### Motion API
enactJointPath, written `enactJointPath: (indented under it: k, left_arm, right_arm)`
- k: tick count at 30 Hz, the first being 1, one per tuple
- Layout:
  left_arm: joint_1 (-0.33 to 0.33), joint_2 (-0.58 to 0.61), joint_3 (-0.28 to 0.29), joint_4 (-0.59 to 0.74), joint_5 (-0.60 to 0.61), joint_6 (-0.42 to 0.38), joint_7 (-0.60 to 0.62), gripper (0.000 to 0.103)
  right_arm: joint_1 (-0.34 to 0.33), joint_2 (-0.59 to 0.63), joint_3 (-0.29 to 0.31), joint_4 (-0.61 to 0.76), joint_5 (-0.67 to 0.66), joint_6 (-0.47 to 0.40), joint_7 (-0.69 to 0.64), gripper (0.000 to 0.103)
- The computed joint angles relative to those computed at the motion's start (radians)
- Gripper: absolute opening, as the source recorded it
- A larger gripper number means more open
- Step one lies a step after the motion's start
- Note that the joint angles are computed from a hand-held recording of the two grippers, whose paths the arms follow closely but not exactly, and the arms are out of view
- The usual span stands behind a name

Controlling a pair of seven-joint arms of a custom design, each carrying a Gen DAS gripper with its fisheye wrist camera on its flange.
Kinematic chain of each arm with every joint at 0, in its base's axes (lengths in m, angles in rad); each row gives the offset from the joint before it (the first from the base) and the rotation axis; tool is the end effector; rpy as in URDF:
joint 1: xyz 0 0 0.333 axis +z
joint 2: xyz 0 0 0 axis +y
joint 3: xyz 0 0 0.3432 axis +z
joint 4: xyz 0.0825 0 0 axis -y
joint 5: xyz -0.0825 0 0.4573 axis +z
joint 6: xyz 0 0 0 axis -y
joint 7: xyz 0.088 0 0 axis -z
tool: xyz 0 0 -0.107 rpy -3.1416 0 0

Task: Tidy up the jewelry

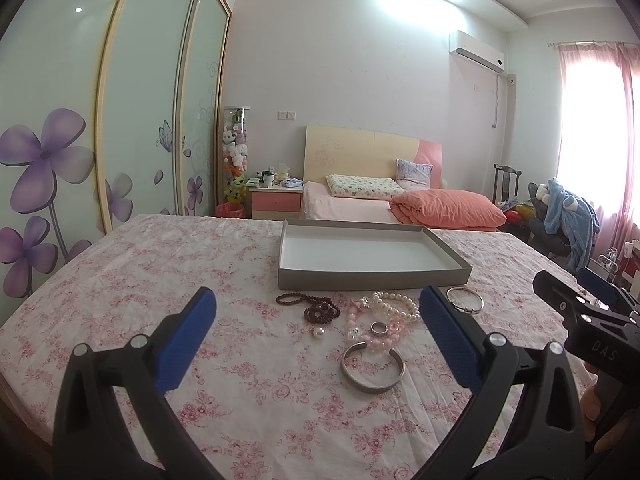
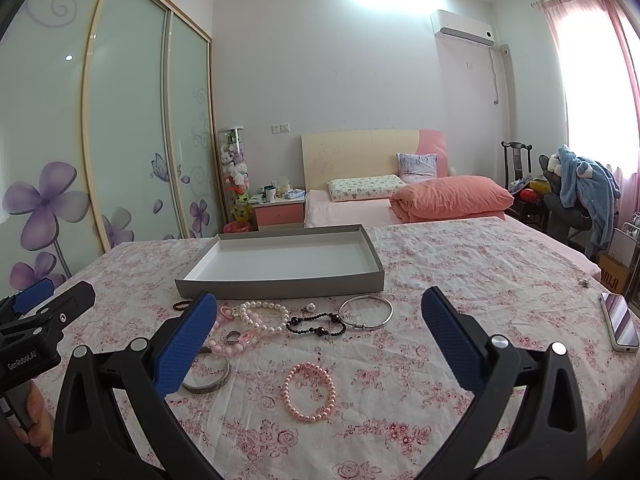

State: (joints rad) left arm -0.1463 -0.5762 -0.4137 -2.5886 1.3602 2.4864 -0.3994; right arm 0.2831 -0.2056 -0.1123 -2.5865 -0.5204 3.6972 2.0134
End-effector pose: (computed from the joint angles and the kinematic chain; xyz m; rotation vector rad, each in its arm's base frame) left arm 0.3895 -0.2511 0.4641 -1.6780 1.1226 -0.8742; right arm 0.4808 0.1474 0.4585 -1.5871 1.0982 -0.6913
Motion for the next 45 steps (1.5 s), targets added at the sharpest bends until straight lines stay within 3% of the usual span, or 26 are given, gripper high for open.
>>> enactJointPath:
  k: [45]
  left_arm:
    - [-0.005, 0.006, -0.001, -0.004, 0.002, -0.001, -0.011, 0.099]
  right_arm:
    - [0.004, -0.003, -0.004, 0.000, -0.004, -0.008, 0.008, 0.101]
